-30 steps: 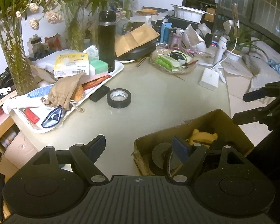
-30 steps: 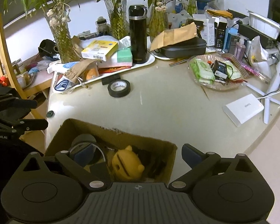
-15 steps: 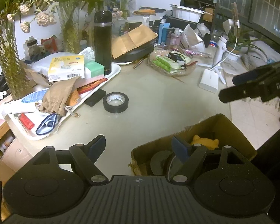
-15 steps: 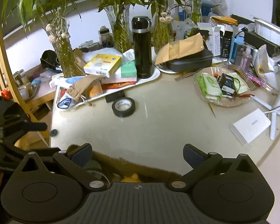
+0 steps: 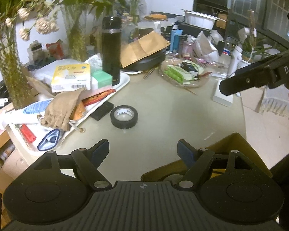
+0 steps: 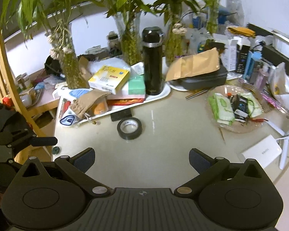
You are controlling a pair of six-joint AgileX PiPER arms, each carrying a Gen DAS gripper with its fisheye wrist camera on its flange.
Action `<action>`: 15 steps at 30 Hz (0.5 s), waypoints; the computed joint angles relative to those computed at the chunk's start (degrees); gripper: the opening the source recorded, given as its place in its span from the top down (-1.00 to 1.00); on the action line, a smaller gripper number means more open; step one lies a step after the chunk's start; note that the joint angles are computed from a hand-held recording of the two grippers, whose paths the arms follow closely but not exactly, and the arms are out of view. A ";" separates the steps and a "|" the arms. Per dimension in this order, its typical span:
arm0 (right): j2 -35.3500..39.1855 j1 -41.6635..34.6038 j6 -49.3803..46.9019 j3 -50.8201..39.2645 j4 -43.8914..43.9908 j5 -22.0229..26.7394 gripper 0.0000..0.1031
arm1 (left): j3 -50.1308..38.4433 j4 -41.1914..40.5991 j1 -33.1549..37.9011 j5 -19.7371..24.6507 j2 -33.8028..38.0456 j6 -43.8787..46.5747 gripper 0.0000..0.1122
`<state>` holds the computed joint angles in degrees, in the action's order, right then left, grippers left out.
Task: Organize rigid objects
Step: 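Withdraw both grippers from the box toward the black tape roll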
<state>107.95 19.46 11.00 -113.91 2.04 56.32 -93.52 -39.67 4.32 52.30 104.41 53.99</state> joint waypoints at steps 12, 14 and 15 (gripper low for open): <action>11.41 -0.02 -6.42 -14.38 3.36 6.21 -0.99 | 0.01 1.47 1.14 -1.89 2.64 -2.07 -0.39; 14.26 0.20 -7.41 -18.24 3.19 7.88 -0.99 | 0.60 1.05 1.62 -2.16 2.87 -1.90 -0.39; 15.43 0.28 -8.00 -19.74 3.21 8.43 -0.99 | 0.55 0.56 2.07 -1.76 3.14 -1.93 -0.39</action>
